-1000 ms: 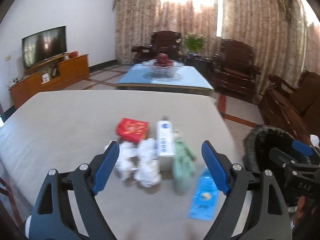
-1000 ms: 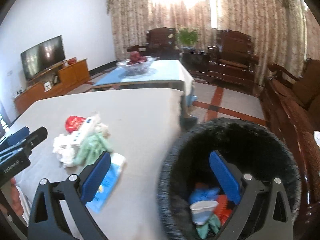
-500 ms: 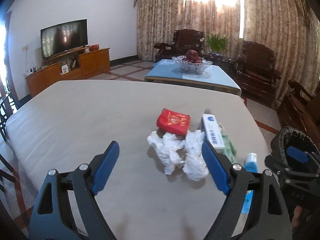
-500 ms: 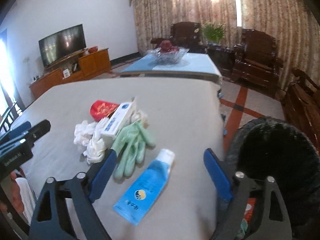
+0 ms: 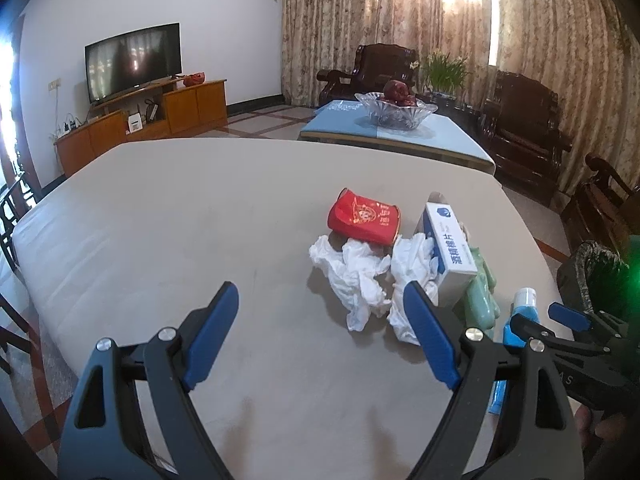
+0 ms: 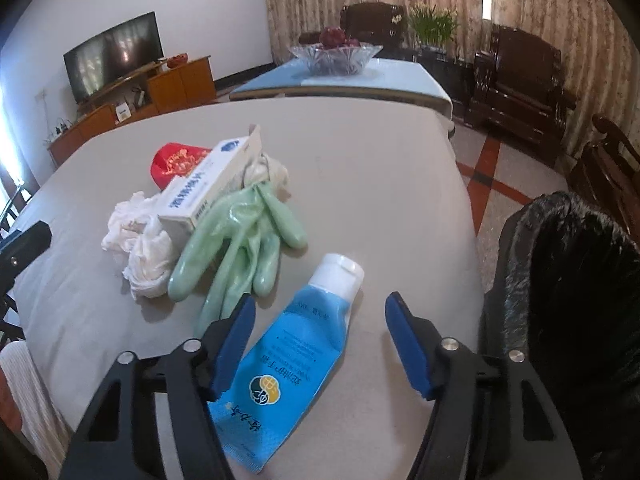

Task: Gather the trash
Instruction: 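Grasp the blue tube with the right gripper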

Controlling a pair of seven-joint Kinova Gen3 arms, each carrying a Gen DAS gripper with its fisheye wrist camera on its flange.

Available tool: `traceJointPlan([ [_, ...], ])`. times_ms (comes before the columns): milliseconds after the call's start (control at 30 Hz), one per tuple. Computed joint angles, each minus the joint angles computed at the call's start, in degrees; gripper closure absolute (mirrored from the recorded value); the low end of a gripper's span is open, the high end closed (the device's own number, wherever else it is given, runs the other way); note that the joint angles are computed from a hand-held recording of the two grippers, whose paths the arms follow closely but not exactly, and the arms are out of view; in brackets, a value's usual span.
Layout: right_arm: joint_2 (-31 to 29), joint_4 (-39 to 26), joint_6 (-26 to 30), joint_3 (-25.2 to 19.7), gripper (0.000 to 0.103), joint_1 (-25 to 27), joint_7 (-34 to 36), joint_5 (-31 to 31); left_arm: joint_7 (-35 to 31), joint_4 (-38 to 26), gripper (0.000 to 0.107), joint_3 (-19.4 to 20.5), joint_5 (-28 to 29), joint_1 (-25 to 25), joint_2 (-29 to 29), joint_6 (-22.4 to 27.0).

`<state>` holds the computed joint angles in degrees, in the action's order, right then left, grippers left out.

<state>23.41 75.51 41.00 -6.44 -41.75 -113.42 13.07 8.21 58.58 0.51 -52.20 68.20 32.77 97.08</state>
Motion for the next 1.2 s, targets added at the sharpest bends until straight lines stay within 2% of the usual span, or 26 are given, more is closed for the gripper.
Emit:
traceJointPlan([
  [67,0.6,-0.4,0.6,-0.6,0.040,0.5,0.9,-0.9,0.2,0.3,0.026,0.1,0.4,-0.3,0.0,-0.5],
  [167,1.4,-1.1,1.8,-1.2,0.051,1.0,2.7,-2.2,0.4,0.7,0.026,0.2,0.7,-0.6,-0.1,-1.0],
  [300,1.3,-0.3,0.5,-0.6,0.056,0.3,2.7,-1.7,0.3,0.9,0.026,0.3,1.1,-0.9,0.1,-1.5],
  [433,1.7,-0.8,0.3,-0.7,0.056,1.0,3.4,-2.8,0.4,1.1,0.026,0.3,1.6,-1.1,0.1,-2.0],
  [500,1.6,-0.5,-0.6,-2.2,0.068,2.8,5.8,-4.7,0.2,0.8,0.026,0.3,1.7,-1.2,0.2,-1.9],
  [567,1.7,-0.9,-0.6,-3.8,0.072,5.0,8.9,-8.0,0.0,0.7,0.026,0.3,1.8,-1.3,0.3,-2.1],
  [600,1.2,-0.2,-1.8,-3.7,0.081,5.3,9.5,-8.7,0.0,0.6,0.026,0.3,1.9,-1.3,0.4,-2.2],
  [833,0.6,-0.1,-2.1,-3.5,0.083,6.3,12.4,-11.9,-0.8,0.3,0.026,0.0,2.3,-1.6,0.6,-2.9],
  [1067,-0.4,-1.1,-2.0,-2.5,0.083,5.7,12.4,-10.8,-1.6,-0.3,0.026,-0.3,2.7,-2.4,1.3,-4.2],
  [1133,0.0,-2.1,-1.1,-2.7,0.083,6.0,13.0,-11.0,-1.8,0.0,0.027,-0.5,3.1,-3.0,1.5,-5.1],
  [1200,0.3,-2.6,-0.6,-2.5,0.083,5.9,13.0,-10.9,-1.6,0.7,0.035,-0.5,3.9,-4.0,1.3,-6.7],
])
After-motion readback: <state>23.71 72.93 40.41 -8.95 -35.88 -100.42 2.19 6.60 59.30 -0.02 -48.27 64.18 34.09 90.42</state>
